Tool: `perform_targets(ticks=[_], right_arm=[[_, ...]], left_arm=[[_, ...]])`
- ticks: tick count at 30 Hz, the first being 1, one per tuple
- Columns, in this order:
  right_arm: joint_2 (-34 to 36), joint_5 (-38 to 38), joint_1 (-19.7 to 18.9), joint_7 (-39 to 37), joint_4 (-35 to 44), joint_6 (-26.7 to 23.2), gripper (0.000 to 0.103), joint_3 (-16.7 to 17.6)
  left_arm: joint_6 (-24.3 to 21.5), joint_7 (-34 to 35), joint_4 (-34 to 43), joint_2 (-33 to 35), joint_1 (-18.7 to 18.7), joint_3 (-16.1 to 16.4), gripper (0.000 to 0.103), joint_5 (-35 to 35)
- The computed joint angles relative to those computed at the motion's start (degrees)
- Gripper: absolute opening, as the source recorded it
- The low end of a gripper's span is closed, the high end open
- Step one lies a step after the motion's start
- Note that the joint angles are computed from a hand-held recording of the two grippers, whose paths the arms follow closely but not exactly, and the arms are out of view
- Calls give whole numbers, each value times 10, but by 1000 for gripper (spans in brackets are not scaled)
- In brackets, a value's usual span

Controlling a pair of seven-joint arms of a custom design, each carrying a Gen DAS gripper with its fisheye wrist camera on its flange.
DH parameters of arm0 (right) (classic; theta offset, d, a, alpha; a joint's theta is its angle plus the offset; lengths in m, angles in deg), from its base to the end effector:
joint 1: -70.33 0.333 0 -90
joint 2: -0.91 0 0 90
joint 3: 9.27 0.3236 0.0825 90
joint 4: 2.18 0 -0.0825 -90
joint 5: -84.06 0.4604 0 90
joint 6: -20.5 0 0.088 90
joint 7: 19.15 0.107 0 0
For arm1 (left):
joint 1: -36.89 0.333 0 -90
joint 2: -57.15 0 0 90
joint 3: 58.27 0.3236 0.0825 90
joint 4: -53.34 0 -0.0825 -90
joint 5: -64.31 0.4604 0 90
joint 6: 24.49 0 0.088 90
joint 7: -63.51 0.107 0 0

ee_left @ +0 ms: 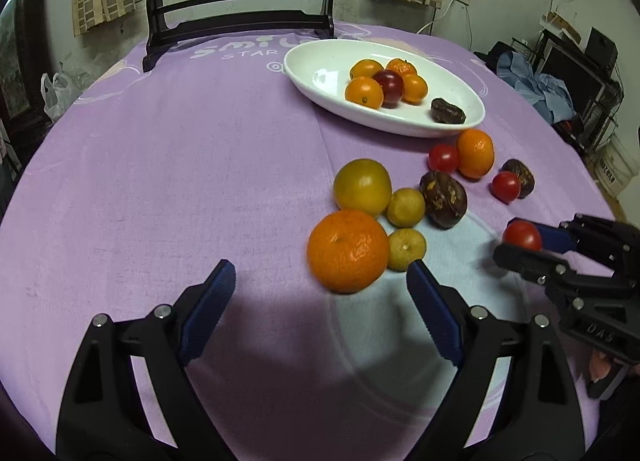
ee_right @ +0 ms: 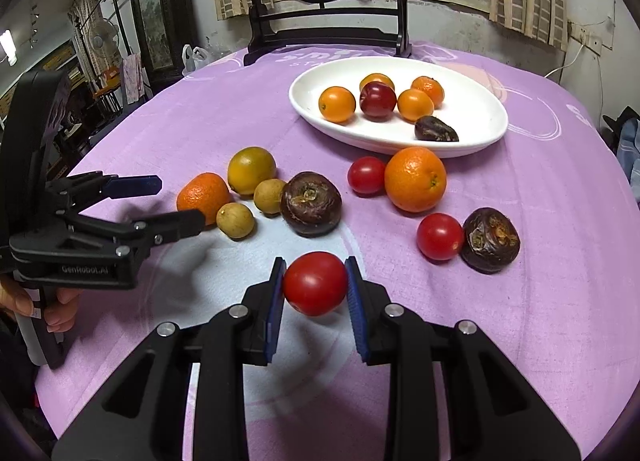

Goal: Organize fruits
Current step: 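Grasp the red tomato with the right tool while the left tool grasps a mandarin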

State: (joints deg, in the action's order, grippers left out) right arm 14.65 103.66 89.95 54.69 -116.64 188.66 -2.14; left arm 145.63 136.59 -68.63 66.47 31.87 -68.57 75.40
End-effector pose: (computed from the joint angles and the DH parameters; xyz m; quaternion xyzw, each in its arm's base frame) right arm 0.6397 0.2940 0.3800 -0.7868 0.5077 -0.1352 0.3239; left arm 0.6424 -0.1869 0.3701 -0.6186 0.7108 -0.2753 0.1909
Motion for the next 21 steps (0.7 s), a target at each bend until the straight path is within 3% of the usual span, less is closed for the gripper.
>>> perform_targets(ticks=[4,7,12,14,15,17,21], right_arm=[[-2,6,-2,-4,-3,2,30,3],[-2,8,-2,-9,-1,0,30,4],[-2,15,-2,-17,-1,0,30,6],[-2,17,-3,-20,-1,1,30,7],[-2,18,-3,-20,-1,1,30,7],[-2,20,-3,-21,-1,2,30,7],[-3,24,-3,-22,-3,8,30,7]], left_arm=[[-34,-99,16,9,-42,48,84,137],[-39,-65,21,16,-18,22,81,95],[-28,-67,31,28,-17,19,80,86],[-26,-83,39,35,-26,27,74,104],[-20,-73,39,36,-18,19,62,96],[-3,12,31,35,19,-27,44,11],[-9,13,26,26,8,-18,43,6]])
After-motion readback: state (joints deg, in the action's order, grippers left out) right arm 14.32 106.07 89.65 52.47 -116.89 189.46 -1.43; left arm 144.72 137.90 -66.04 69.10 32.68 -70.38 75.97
